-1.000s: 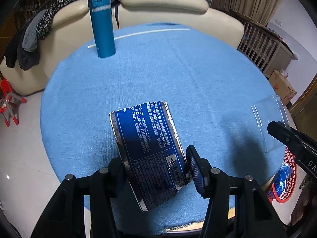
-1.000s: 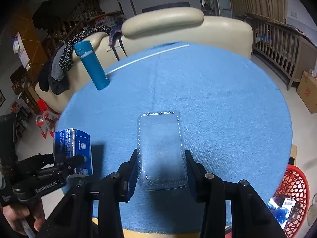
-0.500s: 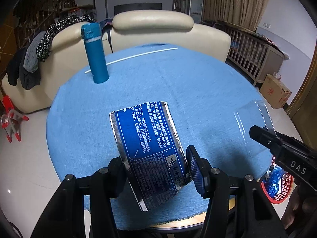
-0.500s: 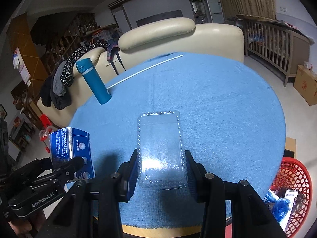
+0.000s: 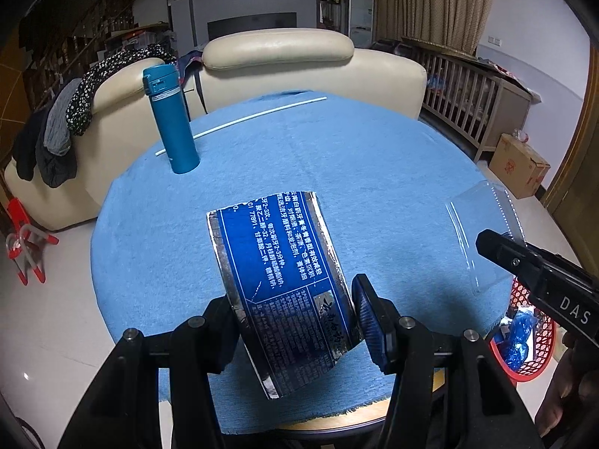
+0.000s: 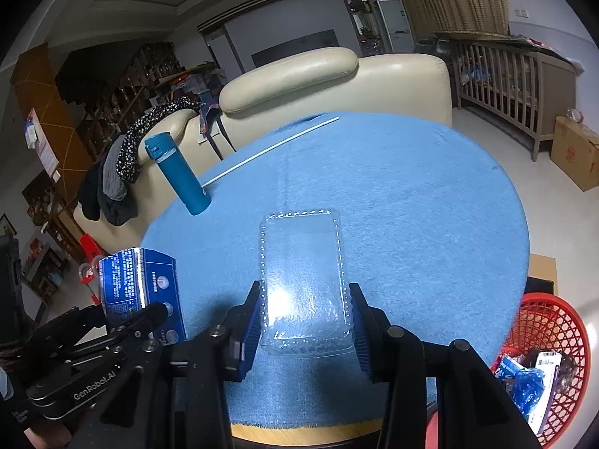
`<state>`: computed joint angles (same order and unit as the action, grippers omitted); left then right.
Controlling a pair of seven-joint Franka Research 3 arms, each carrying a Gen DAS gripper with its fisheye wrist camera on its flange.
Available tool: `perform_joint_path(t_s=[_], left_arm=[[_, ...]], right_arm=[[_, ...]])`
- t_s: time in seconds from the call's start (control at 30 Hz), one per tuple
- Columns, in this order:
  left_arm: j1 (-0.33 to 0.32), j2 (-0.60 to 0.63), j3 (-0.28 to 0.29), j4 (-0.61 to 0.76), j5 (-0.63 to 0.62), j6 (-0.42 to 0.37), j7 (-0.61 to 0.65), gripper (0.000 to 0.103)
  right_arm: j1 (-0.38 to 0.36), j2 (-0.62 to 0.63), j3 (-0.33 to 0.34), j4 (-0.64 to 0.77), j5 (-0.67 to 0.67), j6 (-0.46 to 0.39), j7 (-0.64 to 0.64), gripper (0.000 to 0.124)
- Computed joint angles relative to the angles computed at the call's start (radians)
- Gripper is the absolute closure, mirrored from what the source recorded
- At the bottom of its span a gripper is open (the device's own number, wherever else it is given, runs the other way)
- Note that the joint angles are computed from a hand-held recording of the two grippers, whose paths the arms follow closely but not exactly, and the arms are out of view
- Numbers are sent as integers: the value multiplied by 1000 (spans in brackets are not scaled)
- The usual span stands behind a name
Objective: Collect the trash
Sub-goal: 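Lift the clear tray and blue foil packet and carry them toward the basket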
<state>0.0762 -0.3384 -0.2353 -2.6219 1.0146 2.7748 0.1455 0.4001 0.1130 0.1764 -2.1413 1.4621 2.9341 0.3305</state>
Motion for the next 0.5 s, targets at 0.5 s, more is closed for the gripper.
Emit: perform_joint_path(t_s=[0.5], left_arm=[[-92, 146, -6, 145, -26, -62, 80, 45]], right_arm=[[-43, -36, -47, -46, 139, -34, -85, 79]])
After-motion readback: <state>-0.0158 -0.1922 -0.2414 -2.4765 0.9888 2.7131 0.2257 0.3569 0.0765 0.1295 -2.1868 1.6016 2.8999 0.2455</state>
